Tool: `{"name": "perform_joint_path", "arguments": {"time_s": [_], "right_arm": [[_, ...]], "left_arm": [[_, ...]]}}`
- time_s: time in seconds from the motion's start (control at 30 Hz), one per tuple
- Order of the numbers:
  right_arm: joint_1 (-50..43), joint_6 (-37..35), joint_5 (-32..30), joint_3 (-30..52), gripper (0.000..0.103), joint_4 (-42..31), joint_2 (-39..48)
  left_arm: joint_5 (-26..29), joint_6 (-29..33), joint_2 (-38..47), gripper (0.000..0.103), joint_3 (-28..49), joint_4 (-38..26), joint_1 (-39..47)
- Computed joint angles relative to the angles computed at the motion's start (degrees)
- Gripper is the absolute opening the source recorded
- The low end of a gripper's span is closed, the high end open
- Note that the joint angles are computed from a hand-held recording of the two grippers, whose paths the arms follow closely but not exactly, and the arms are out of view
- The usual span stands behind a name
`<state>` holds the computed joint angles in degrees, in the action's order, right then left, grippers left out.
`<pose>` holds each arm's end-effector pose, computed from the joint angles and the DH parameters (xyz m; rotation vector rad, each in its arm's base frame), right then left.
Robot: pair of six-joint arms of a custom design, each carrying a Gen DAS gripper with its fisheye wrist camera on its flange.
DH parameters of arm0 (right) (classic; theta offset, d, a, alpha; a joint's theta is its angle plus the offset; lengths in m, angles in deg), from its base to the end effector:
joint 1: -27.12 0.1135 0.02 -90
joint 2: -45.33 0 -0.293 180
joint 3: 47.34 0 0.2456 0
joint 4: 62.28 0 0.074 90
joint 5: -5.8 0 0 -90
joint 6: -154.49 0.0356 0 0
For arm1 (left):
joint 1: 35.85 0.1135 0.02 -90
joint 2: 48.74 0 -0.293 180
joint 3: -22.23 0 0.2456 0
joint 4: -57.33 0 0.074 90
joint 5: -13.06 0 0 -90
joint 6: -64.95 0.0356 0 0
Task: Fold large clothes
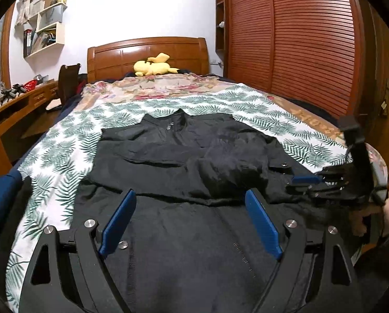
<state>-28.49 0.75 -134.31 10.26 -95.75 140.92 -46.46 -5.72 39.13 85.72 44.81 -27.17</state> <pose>0.1767 -0.2098 0.1621 -0.3273 2.2086 0.2118 0.3156 0.0299 0.2421 0.4818 2.0743 -0.3026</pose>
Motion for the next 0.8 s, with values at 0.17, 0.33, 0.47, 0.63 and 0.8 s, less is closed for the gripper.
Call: {"name": "perform_joint_path", "arguments": {"time_s": [0.17,0.33,0.47,0.63,0.8], "right_arm": [[-1.9,0.4,-0.9,-2.7,0.028,2.8,1.2],[-7.1,-8.9,-2.5,-0.2,0.028,-5.5,2.4],[-10.4,-14.5,-5.1,4.5,0.028,-14.3,5.4],[-12.2,-17.8,-4.8,8.6,0.028,-19.0,9.2],[-14.1,-19.0,-5.4,11.0,0.029,-21.6,10.4]], "left_arm": [[-1.6,-0.6,0.3,0.086,0.3,0.0,-4.6],[-4.5,0.0,1.8,0.062,4.2,-4.2,-10.3],[-8.1,1.1,3.5,0.058,8.0,-7.8,-15.2],[-12.9,2.6,8.2,0.055,15.0,-13.5,-21.3],[-18.0,3.4,15.5,0.047,24.8,-19.8,-26.2]]}}
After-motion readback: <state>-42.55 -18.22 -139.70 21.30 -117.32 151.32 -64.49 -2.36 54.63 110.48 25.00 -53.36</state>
